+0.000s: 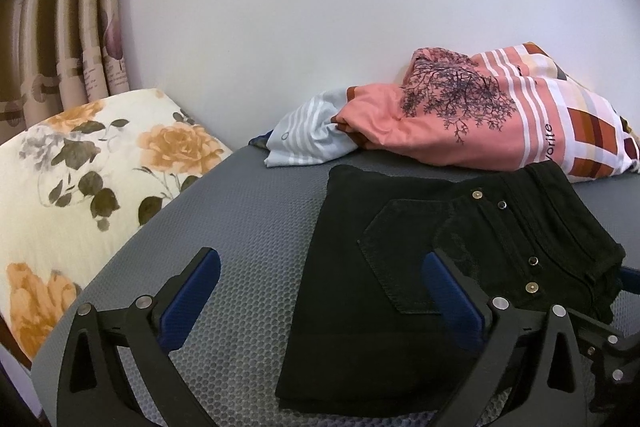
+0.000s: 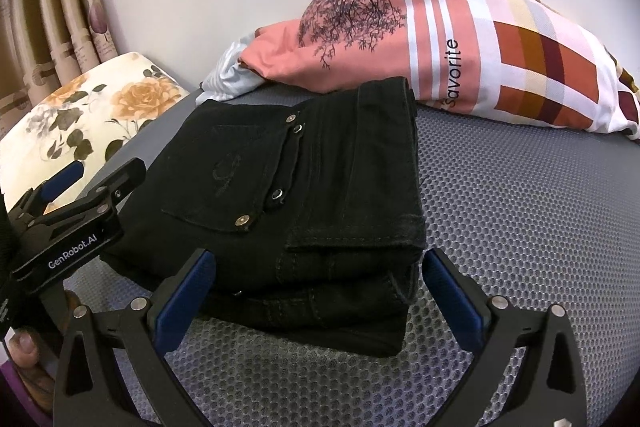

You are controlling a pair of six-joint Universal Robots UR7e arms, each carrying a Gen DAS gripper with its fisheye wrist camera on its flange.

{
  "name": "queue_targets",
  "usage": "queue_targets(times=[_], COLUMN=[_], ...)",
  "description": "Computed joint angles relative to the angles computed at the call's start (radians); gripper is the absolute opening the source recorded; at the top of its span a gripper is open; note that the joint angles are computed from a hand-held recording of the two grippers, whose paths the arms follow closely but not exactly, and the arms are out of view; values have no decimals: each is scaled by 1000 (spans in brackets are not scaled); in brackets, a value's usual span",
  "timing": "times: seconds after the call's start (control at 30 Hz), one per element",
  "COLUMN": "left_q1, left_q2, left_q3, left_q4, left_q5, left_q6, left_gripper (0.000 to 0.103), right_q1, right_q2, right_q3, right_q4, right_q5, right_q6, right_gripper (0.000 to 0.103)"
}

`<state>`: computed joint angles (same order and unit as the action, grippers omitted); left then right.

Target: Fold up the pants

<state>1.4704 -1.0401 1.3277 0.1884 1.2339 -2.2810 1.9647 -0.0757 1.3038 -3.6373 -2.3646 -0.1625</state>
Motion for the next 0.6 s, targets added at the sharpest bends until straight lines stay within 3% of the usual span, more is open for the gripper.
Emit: queue_targets(times=[0.6], left_q1=[2], left_q2=[-6], left_q3=[18], left_q4=[-17], left_q5=[14], left_q6=[19], left_gripper=[103], right_q1=[-6], right_q2=[-4], right_q3=[-1], right_q4=[28], right_q5=[10], right_q6=[15], right_gripper=[103])
